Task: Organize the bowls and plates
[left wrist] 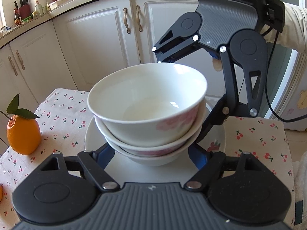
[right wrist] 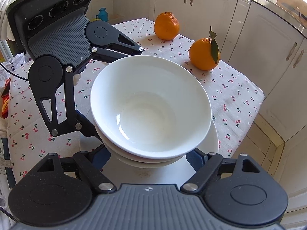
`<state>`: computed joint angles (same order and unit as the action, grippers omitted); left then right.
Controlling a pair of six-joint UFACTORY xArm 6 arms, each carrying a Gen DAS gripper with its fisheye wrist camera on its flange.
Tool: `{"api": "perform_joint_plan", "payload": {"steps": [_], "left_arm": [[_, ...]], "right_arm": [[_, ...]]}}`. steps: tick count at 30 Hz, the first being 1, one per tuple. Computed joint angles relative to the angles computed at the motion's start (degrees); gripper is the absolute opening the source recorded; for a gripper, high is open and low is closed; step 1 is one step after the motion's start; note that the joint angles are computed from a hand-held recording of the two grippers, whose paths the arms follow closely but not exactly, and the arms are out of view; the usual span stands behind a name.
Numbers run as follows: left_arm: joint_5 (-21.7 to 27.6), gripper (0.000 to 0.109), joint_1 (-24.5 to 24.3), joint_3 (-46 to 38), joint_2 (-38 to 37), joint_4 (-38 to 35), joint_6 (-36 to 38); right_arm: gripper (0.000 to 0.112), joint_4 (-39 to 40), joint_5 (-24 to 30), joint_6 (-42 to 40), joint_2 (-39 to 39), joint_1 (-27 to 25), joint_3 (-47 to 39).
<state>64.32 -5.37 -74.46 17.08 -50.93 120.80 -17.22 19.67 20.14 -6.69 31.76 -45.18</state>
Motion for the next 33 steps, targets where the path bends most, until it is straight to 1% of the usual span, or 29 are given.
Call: {"api": "perform_joint_plan", "payload": {"steps": [3,5,9,11,13,15,17,19,23,26,28,29,31,33], "left_arm": [[-0.6,0.088,0.3,0.8,-0.7,-1.0,0.5],[-0.7,0.096,0.7,1.3,-1.2,-1.6,0.4],[-3.7,0.098,1.6,5.2,-4.4,-4.3,2.2],[-4.4,0.099,2.8,7.6,-6.4,-7.2,3.9],[-5.7,0.102,4.3,11.2,-9.2,-11.9,6.5],[-6.3,0.102,5.9,14.7,-12.2,-16.0,7.4],[-8.3,0.102,6.8,17.8,-14.9,-18.0,5.4],[-11.3,0.102,7.5,21.2,-18.0,-20.4,2.4],[-15.1,0.102,9.3,25.9,-23.1,-20.7,-8.5],[-17.5,0.102,10.5,29.0,-27.0,-20.8,-15.5],[-19.2,0.102,11.2,31.1,-30.0,-20.0,-18.6],[-20.5,0.102,11.3,32.5,-32.0,-20.0,-19.4],[-22.3,0.102,11.8,35.0,-35.4,-20.8,-19.2],[-22.0,0.102,12.9,36.3,-37.8,-20.3,-19.4]], "right_arm": [[0.101,-3.5,-0.5,3.3,-0.4,0.2,0.3],[0.102,-5.8,0.1,5.7,-0.7,0.6,0.1],[0.103,-11.5,3.7,13.0,-1.3,2.0,-0.8],[0.103,-15.4,6.0,18.7,-2.2,3.3,-1.0],[0.103,-19.8,9.5,25.7,-3.0,5.3,-1.7],[0.103,-23.6,13.0,33.3,-3.9,7.8,-2.1],[0.103,-26.3,18.9,41.7,-3.7,11.3,-3.6],[0.103,-28.0,25.3,50.1,-2.6,14.9,-5.8],[0.103,-31.1,37.6,67.5,1.1,22.0,-11.1],[0.103,-31.1,43.0,79.9,3.3,26.0,-14.0],[0.103,-31.1,46.7,86.9,4.8,28.6,-16.3],[0.103,-31.1,49.2,88.9,5.9,30.0,-17.9],[0.103,-30.4,55.1,90.5,8.7,32.6,-22.4],[0.103,-30.2,59.7,90.6,11.1,34.6,-26.3]]}}
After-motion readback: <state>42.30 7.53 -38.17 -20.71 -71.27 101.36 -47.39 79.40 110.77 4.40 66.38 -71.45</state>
